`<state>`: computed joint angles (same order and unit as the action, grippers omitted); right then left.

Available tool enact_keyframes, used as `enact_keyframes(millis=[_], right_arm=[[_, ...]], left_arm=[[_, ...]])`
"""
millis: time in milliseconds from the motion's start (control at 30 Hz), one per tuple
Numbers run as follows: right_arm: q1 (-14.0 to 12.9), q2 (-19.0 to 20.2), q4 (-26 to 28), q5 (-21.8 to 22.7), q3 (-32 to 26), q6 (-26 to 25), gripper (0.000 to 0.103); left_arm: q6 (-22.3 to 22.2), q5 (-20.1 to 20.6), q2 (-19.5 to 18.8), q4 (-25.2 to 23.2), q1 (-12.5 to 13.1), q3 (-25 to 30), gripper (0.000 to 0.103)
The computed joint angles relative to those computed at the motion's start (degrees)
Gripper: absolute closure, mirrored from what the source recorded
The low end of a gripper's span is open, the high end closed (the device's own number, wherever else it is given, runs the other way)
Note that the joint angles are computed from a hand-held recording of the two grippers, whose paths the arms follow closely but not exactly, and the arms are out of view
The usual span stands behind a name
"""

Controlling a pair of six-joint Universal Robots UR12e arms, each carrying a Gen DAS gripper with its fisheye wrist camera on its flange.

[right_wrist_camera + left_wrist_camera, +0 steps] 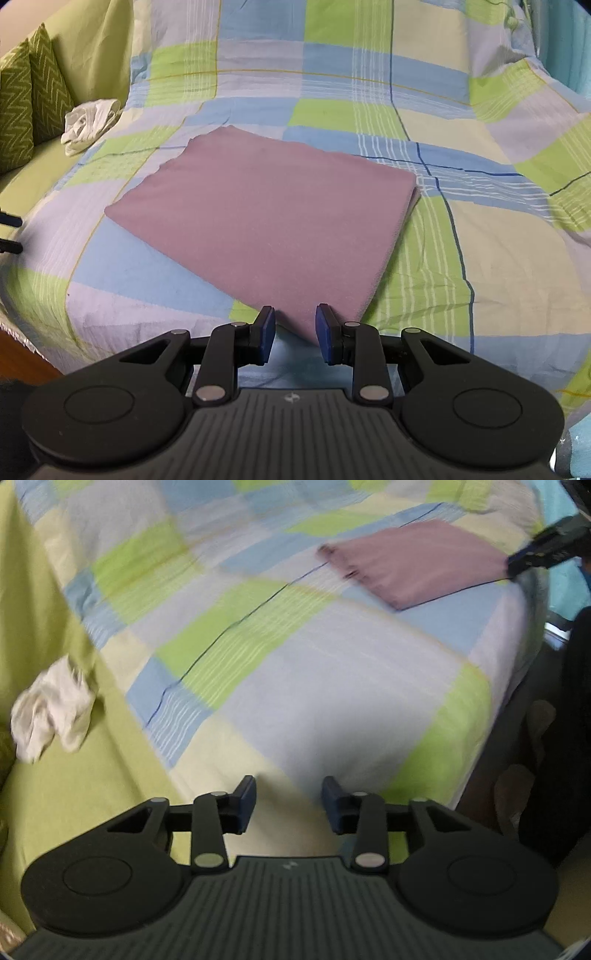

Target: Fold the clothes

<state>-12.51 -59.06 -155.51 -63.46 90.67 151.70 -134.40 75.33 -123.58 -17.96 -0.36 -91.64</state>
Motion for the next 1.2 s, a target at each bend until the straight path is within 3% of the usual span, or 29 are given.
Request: enact_keyframes(millis=[100, 267, 367, 533, 767, 867, 1000, 1200], right_arm=[[-0.4, -0.2, -2.5, 1.1, 0.8, 2.0, 0.07], [-0.8, 0.4, -2.4, 2.3, 1.3, 0.4, 0.069], [-1.8, 0.0, -4.1, 3.4, 2.5, 2.2, 0.069], [-4.2, -0.1, -12.8, 5.6, 5.5, 7.3, 0.066], [-6.2, 1.7, -13.3, -3.6, 3.4, 12.1, 0.066], [-7.4, 3.0, -16.0, -6.9, 1.8, 17.3, 0.066], [-9.2, 5.6, -14.6, -3.3, -2.1, 18.7, 0.066], [-10.9, 9.7, -17.8, -10.5, -6.7, 27.8, 0.066]], left_arm=[[-0.1, -4.9, -0.4, 0.6, -0.7, 0.3, 0.069], [3.5, -6.8, -2.1, -2.4, -2.6, 2.3, 0.07], [3.0, -9.1, -3.1, -2.5, -3.0, 3.8, 0.07], [3.0, -12.0, -6.1, -5.0, -4.4, 8.6, 0.07], [3.0, -10.8, -7.7, -6.6, -6.1, 11.9, 0.067], [2.5, -10.6, -7.8, -5.0, -6.4, 12.5, 0.067], [2.2, -11.4, -8.8, -5.7, -7.1, 15.1, 0.067], [4.3, -12.3, -10.5, -7.5, -8.2, 17.8, 0.067]])
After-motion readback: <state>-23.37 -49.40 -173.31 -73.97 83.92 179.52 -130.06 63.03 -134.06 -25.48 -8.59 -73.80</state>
